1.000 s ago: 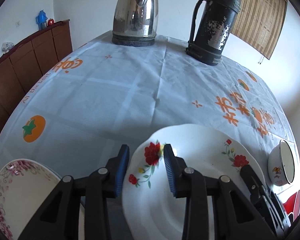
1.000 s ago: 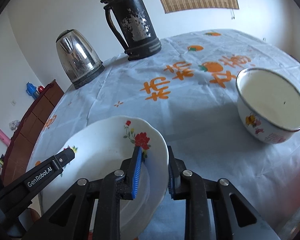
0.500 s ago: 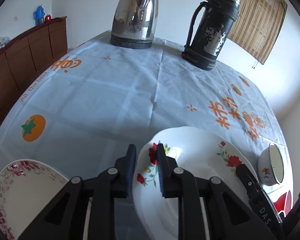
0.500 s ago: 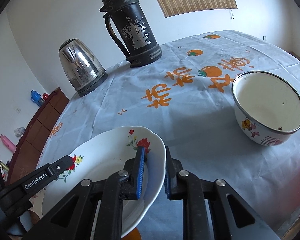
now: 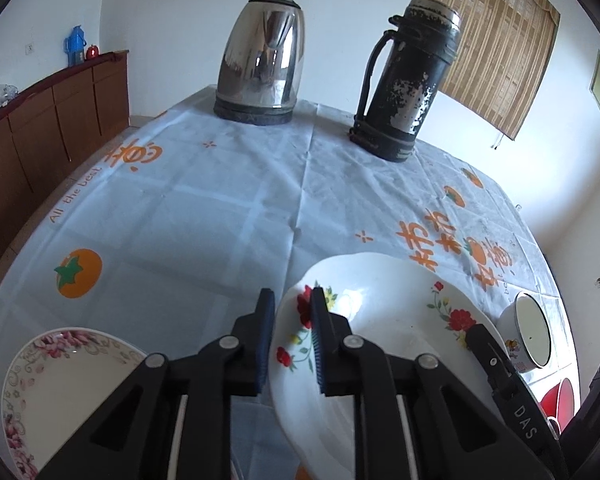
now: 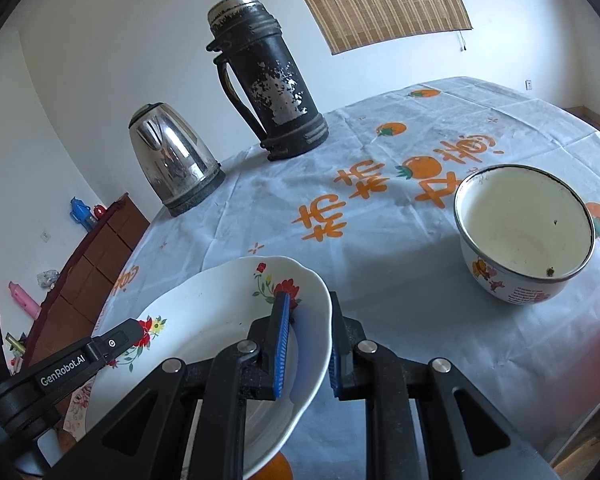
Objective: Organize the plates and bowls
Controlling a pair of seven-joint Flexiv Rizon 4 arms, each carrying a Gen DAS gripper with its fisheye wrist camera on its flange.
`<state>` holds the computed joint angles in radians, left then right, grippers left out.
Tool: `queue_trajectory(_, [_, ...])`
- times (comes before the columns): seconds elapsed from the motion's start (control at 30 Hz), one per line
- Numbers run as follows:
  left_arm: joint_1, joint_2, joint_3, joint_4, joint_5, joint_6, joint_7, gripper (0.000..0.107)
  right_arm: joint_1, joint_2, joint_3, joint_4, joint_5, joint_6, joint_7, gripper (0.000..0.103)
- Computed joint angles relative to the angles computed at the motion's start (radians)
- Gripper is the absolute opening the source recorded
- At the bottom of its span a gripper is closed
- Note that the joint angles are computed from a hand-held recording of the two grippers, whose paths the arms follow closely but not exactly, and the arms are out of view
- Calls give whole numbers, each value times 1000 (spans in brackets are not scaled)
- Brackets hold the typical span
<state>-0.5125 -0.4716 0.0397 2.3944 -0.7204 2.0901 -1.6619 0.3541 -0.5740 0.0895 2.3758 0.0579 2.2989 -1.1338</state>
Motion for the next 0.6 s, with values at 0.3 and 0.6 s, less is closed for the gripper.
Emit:
queue_trajectory(0.3, [-48,2,12,7,-59,33,39,15,-15,6,11,15,-12,19,13,19])
queue_trajectory(0.6, [-62,39,-30,81,-146,146,62,15,5,24,27,52,-3,86,-13,19])
